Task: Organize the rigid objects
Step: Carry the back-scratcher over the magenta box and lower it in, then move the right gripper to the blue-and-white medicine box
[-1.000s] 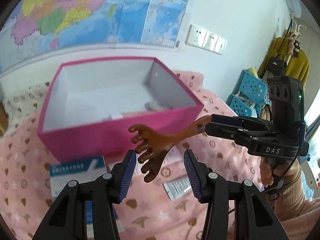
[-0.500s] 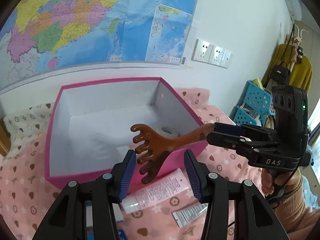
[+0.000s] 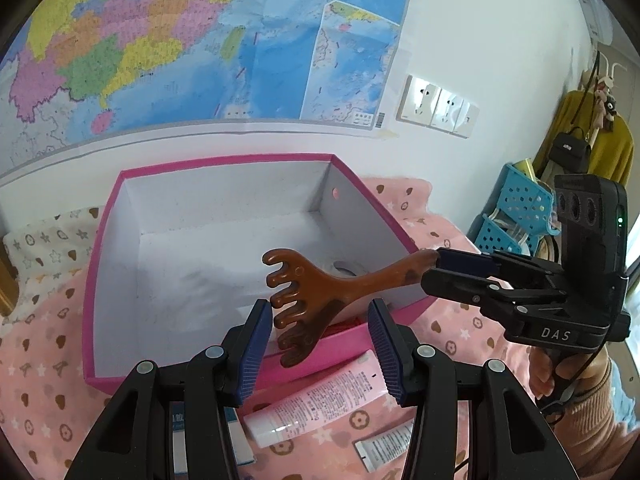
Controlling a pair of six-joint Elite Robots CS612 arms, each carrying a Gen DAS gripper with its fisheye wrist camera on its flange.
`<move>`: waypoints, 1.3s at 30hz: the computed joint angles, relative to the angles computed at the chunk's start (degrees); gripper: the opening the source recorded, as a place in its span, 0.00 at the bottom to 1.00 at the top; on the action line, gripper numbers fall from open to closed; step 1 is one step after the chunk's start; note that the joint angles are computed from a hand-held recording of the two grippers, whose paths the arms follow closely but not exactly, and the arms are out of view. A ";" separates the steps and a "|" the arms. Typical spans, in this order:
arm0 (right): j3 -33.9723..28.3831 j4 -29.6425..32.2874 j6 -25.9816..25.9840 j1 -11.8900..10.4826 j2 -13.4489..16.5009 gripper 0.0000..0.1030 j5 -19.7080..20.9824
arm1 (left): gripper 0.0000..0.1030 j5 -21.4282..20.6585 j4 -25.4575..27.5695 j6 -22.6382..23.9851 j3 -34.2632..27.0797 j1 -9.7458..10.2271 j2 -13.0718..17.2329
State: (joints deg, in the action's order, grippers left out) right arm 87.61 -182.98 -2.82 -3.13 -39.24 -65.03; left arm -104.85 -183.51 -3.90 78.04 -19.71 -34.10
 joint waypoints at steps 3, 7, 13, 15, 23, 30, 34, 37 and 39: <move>-0.48 0.59 -0.13 0.03 0.21 0.48 -0.31 | 0.48 0.18 0.62 0.10 -0.58 -0.02 0.28; -1.13 1.35 -0.02 0.02 0.49 0.48 -0.66 | 0.48 0.21 1.40 0.37 -1.28 -0.02 0.59; -2.00 2.35 -0.29 0.04 0.78 0.48 -1.18 | 0.48 -0.06 3.02 0.18 -2.77 0.08 1.24; -2.35 3.02 -0.51 0.07 0.89 0.48 -1.40 | 0.48 -0.67 3.99 -0.10 -3.54 0.24 1.61; -3.41 4.84 -0.85 0.24 1.36 0.48 -2.02 | 0.48 -2.77 8.33 -1.32 -6.72 0.88 3.15; -3.82 5.10 -0.82 0.48 1.53 0.48 -3.36 | 0.48 -3.40 10.95 -1.62 -8.45 1.00 4.19; -4.07 4.81 -0.90 0.80 1.69 0.48 -5.14 | 0.48 -3.53 12.04 -1.73 -9.09 0.99 4.61; -4.32 4.32 -0.06 0.81 1.94 0.48 -5.31 | 0.48 -4.42 12.33 -1.50 -9.36 1.09 4.73; -4.33 3.56 0.61 0.81 2.03 0.48 -5.59 | 0.48 -4.14 12.01 -1.10 -9.07 1.00 4.59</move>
State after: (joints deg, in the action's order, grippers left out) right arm 83.28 -179.42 -2.21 -2.32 -37.21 -70.61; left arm -109.00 -171.50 -5.00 68.97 -18.71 -29.52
